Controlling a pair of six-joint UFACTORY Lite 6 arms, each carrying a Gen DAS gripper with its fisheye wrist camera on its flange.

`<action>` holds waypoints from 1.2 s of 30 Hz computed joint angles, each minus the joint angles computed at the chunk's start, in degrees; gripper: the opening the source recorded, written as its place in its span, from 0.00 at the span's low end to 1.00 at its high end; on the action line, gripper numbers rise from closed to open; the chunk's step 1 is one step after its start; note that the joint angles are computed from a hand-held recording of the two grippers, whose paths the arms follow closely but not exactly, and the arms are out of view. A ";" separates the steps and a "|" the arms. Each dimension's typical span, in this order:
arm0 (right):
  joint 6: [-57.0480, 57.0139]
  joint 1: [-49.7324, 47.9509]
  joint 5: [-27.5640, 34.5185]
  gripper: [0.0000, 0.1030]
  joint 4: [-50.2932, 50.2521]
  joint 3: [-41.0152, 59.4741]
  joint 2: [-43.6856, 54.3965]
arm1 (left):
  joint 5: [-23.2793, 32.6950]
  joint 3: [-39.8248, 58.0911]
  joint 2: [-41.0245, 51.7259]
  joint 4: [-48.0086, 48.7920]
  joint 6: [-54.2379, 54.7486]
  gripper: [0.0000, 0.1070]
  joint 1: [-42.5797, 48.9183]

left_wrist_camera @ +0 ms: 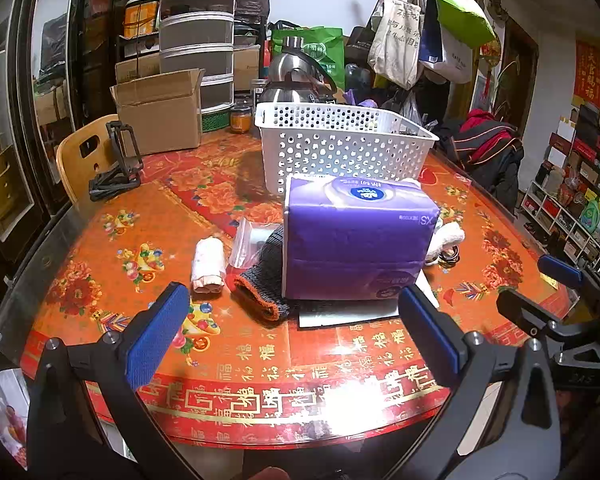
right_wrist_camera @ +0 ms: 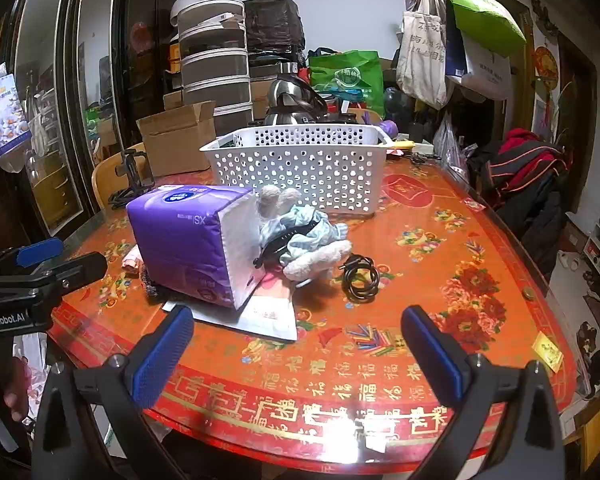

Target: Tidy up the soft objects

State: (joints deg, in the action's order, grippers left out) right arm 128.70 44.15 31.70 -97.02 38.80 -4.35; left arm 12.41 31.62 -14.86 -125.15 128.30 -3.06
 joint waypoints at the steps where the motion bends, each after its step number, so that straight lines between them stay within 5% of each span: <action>1: 0.02 -0.03 -0.06 1.00 -0.06 -0.01 0.00 | 0.15 -0.08 -0.09 0.41 -0.39 0.96 0.10; 36: -1.15 -0.21 -0.68 1.00 0.92 0.60 0.23 | 0.02 -0.30 0.50 -5.04 4.33 0.96 -0.78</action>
State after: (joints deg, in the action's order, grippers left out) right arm 127.55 43.95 31.02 -96.10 39.40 -4.12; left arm 12.43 31.31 -14.36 -130.19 132.62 -3.83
